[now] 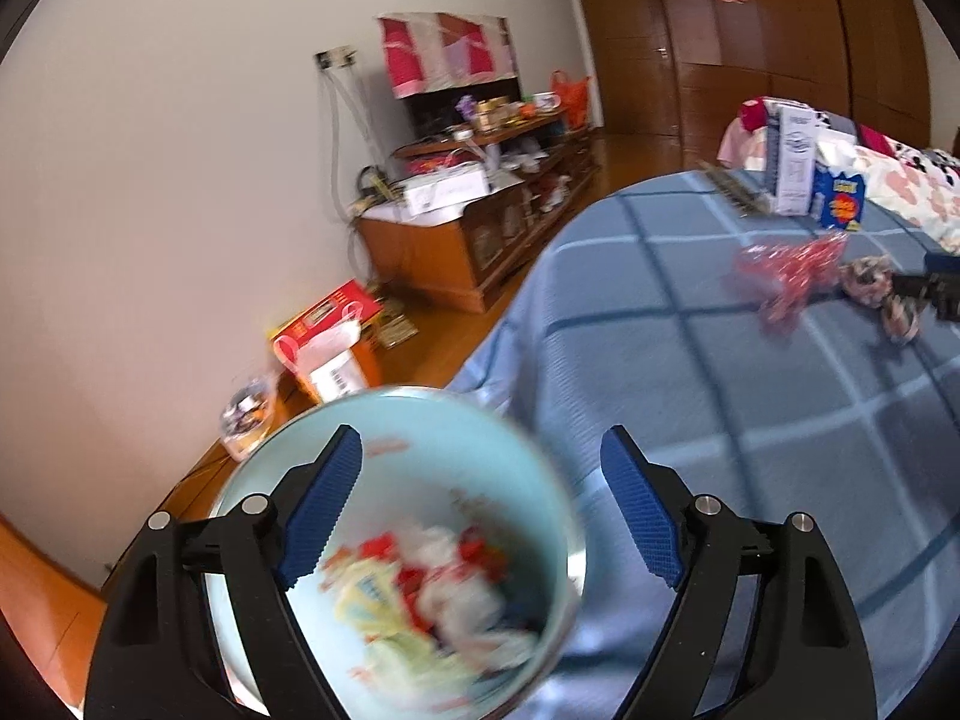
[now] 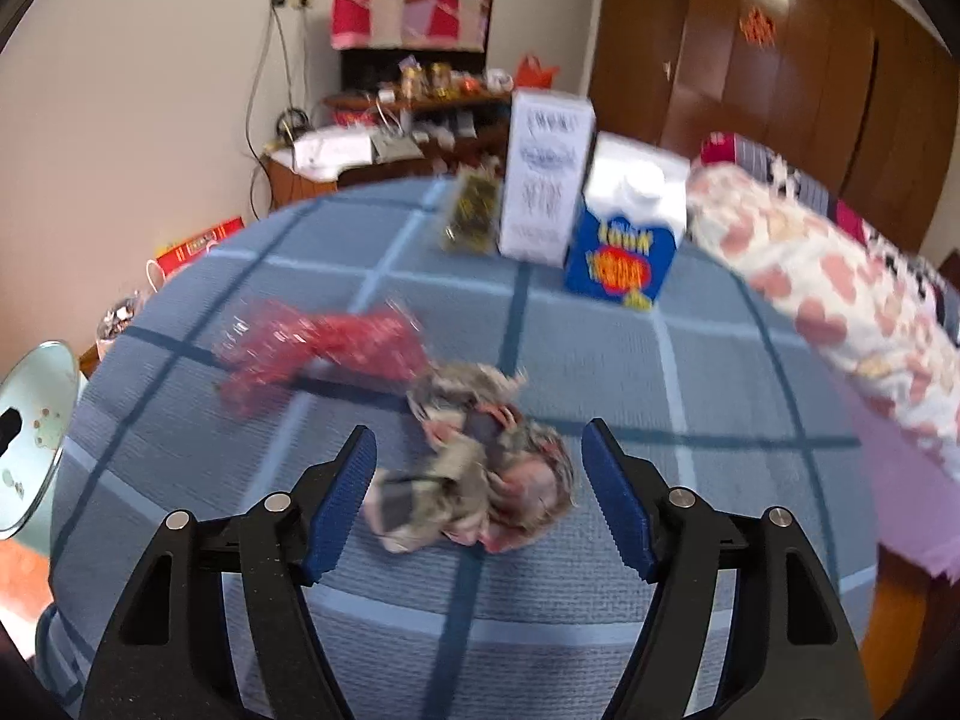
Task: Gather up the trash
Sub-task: 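Grasp the knotted cloth rag with the right gripper while the left gripper grasps the pink bag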
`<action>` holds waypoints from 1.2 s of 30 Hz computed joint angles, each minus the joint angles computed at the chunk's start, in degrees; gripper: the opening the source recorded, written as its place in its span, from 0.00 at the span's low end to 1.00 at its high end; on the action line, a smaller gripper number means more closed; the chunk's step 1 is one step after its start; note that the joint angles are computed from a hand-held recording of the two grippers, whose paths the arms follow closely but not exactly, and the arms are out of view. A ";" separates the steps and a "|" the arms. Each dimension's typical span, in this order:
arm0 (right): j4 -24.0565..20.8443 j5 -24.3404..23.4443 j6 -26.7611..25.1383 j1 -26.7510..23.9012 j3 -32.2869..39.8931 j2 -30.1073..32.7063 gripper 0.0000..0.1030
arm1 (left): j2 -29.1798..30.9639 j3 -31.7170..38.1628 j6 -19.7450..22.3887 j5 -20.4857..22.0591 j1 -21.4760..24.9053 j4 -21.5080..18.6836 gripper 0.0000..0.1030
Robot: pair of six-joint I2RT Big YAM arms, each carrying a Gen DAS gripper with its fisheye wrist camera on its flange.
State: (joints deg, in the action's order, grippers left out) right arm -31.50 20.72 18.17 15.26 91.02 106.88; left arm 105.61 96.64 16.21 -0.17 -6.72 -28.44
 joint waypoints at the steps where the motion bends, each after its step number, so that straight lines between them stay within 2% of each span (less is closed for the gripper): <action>1: -0.92 -1.24 0.56 -0.39 0.33 0.38 0.68 | 0.92 1.38 -0.27 -0.28 -0.93 -0.71 0.78; 2: -1.47 -2.78 1.40 -0.95 0.28 0.53 0.68 | 1.41 2.16 -0.56 -0.30 -1.39 -1.17 0.78; 4: -1.98 -5.38 2.23 -1.68 0.05 0.69 0.57 | 2.52 3.90 -1.33 -0.37 -2.58 -1.91 0.78; 5: -2.41 -6.80 2.28 -1.91 0.61 1.15 0.42 | 2.97 4.62 -1.48 -0.41 -2.97 -2.35 0.78; 6: -2.74 -7.88 2.42 -1.93 0.79 1.32 0.34 | 3.29 5.23 -1.61 -0.30 -3.28 -2.81 0.78; 9: -1.93 -9.87 2.18 -2.23 -0.26 0.73 0.24 | 3.85 6.55 -2.09 0.02 -4.58 -3.32 0.78; 14: 1.62 -8.91 2.70 -2.35 -4.95 -2.84 0.22 | 4.20 8.31 -1.97 1.38 -6.60 -3.54 0.78; 20: 3.51 -4.23 4.14 -4.20 -9.19 -6.30 0.22 | 8.07 14.46 -0.83 1.71 -9.93 -6.09 0.78; 27: 4.86 -5.05 5.61 -6.47 -12.15 -8.06 0.23 | 16.25 26.10 0.66 1.90 -12.59 -15.00 0.78; 28: 5.05 -5.30 5.62 -6.53 -12.35 -8.15 0.23 | 18.22 29.31 0.76 2.04 -12.86 -18.12 0.77; 29: 5.29 -5.61 5.66 -6.54 -12.56 -8.23 0.23 | 19.27 31.17 0.78 2.41 -12.89 -20.00 0.74; 31: 5.85 -5.91 5.88 -6.36 -13.02 -8.49 0.23 | 21.08 34.42 1.23 3.40 -12.95 -23.15 0.44; 32: 6.10 -6.15 5.87 -6.16 -12.96 -8.45 0.23 | 21.85 35.77 1.90 4.01 -12.98 -24.73 0.35; 33: 6.22 -6.18 5.89 -5.99 -12.84 -8.29 0.23 | 22.17 36.28 2.20 4.37 -12.97 -25.59 0.29; 36: 6.69 -6.34 5.98 -5.26 -12.49 -8.09 0.23 | 20.60 33.58 2.56 4.78 -12.78 -23.80 0.22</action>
